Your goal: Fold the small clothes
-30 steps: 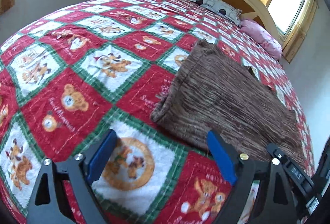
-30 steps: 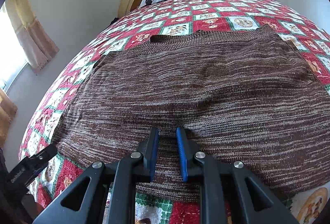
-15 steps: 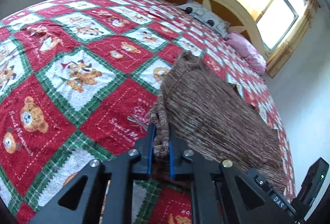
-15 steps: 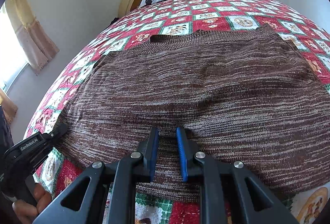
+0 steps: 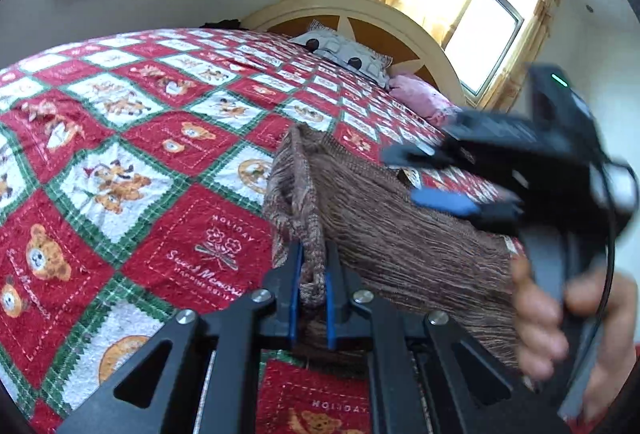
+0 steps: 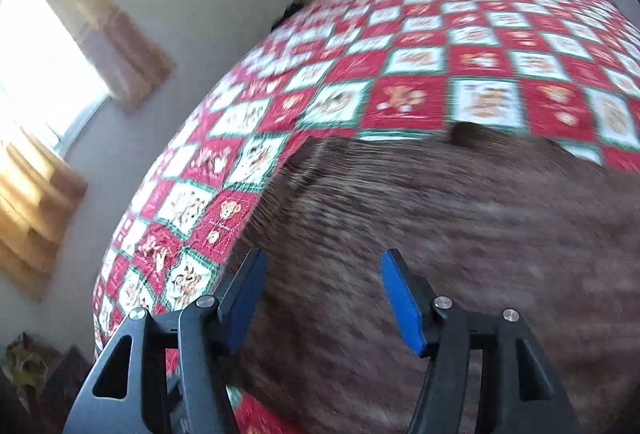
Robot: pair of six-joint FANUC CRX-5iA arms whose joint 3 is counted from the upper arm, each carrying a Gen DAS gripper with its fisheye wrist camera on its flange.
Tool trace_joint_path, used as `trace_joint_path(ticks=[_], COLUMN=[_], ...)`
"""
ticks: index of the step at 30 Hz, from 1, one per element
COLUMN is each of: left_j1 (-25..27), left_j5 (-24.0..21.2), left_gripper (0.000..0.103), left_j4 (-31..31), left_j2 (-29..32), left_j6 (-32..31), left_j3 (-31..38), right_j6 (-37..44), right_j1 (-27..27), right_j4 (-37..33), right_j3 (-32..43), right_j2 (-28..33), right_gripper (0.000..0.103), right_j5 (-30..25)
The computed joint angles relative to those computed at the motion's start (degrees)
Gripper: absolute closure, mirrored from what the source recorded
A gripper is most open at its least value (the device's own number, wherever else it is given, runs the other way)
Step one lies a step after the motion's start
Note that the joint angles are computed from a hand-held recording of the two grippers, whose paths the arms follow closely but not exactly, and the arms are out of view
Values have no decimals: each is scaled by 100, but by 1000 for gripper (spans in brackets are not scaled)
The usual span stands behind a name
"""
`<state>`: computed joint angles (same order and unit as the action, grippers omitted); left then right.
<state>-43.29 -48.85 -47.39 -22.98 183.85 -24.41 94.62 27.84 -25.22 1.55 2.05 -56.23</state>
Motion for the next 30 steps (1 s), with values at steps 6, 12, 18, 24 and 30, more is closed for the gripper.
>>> trace_joint_path(ticks=[6,12,18,24,30], left_j1=[6,78,206,364,410], left_j5=[70,219,414,576,668], left_gripper=[93,93,93,93,93], left_j4=[-45,10,186,421,575], left_j2=[-16,-121,-220,-273,-278], left_j6=[136,240,262,174,-224], left_j3=[-43,-160,-281,-362,-299], right_j6=[-629,-1286,-1341,-801,-199], right_j1=[866,1706,1877,1281,384], right_j4=[1177,3009,3610,2302,440], right_j3=[880,564,55,479,987], right_j2=[1052,1420,1294,1245,1108], right_gripper=[42,36,37,91,93], right_j5=[-365,-6,505,260,-282])
